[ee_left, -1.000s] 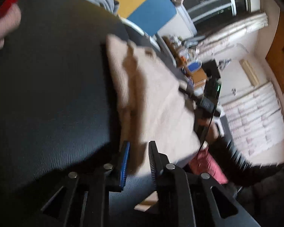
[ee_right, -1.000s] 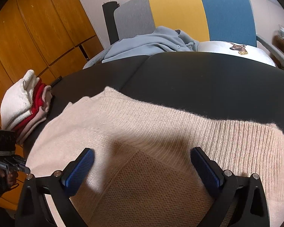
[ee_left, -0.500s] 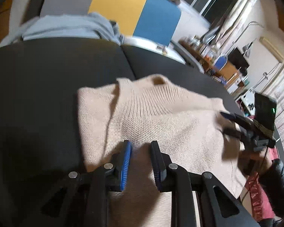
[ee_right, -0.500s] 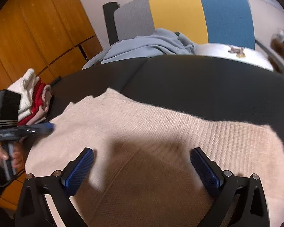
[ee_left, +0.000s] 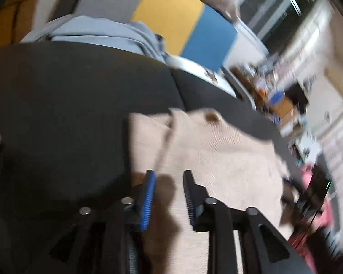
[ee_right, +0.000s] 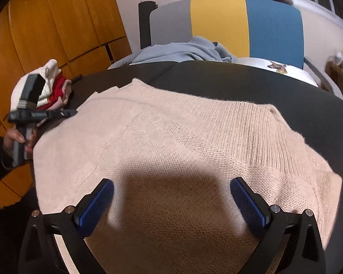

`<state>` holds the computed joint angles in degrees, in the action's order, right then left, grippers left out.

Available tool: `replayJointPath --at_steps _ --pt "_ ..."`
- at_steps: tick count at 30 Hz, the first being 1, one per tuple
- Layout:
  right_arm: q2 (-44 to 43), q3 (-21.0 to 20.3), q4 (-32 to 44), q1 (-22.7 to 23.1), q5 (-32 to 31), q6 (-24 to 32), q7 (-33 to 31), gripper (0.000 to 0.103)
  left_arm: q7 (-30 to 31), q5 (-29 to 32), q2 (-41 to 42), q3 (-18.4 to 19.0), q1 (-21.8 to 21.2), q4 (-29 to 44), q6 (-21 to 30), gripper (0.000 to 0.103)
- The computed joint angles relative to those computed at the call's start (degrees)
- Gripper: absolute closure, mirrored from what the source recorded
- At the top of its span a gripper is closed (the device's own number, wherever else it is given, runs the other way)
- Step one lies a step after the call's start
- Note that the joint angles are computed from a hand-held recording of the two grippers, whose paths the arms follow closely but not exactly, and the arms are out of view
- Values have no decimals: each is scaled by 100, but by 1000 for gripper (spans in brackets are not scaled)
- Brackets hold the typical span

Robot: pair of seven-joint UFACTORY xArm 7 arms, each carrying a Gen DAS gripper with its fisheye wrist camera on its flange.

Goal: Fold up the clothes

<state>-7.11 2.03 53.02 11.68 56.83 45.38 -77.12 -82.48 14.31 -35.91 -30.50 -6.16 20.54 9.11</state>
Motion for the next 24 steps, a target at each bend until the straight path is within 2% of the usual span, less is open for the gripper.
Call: replayJointPath --at_steps 2,4,7,8,9,13,16,17,18,20,21,22,24 --pt "5 -23 3 -7 106 50 -37 0 132 -252 -130 537 -397 -338 -289 69" --pt "18 -37 13 -22 190 96 -63 0 453 -641 -69 1376 -1049 -747 -975 60" --pt "20 -18 6 -32 232 69 -90 0 942 -941 205 2378 -1875 -925 -1532 50" --pt "12 -7 -6 -30 233 42 -93 0 1136 -989 367 2794 -2254 -908 -1656 49" --pt "2 2 -19 -24 233 13 -94 0 1278 -1019 517 2989 -2464 -846 -1744 49" --pt "-33 16 -77 4 239 -93 -108 0 1778 -1107 720 3257 -2755 -658 -1702 46" --pt "-22 3 -71 12 248 -99 -115 0 2136 -1224 857 4090 -3635 -589 -1914 50" --pt "-20 -2 -70 11 257 -96 -119 0 2265 -1221 940 4651 -4198 -581 -2145 54" --pt "-17 -6 -70 10 266 -93 -122 0 2236 -1176 977 5024 -4577 -598 -2303 59" --pt "-8 -9 -58 5 275 -85 -114 0 2179 -1259 1006 5160 -4719 -634 -2487 65" --pt "-8 -9 -58 4 280 -84 -113 0 2095 -1295 1001 5010 -4571 -668 -2497 74" --pt "-9 -8 -59 2 285 -83 -112 0 2048 -1385 1017 4620 -4219 -661 -2377 85" --pt "-11 -4 -63 3 294 -101 -120 0 2017 -1442 1226 4275 -3929 -501 -2290 89"
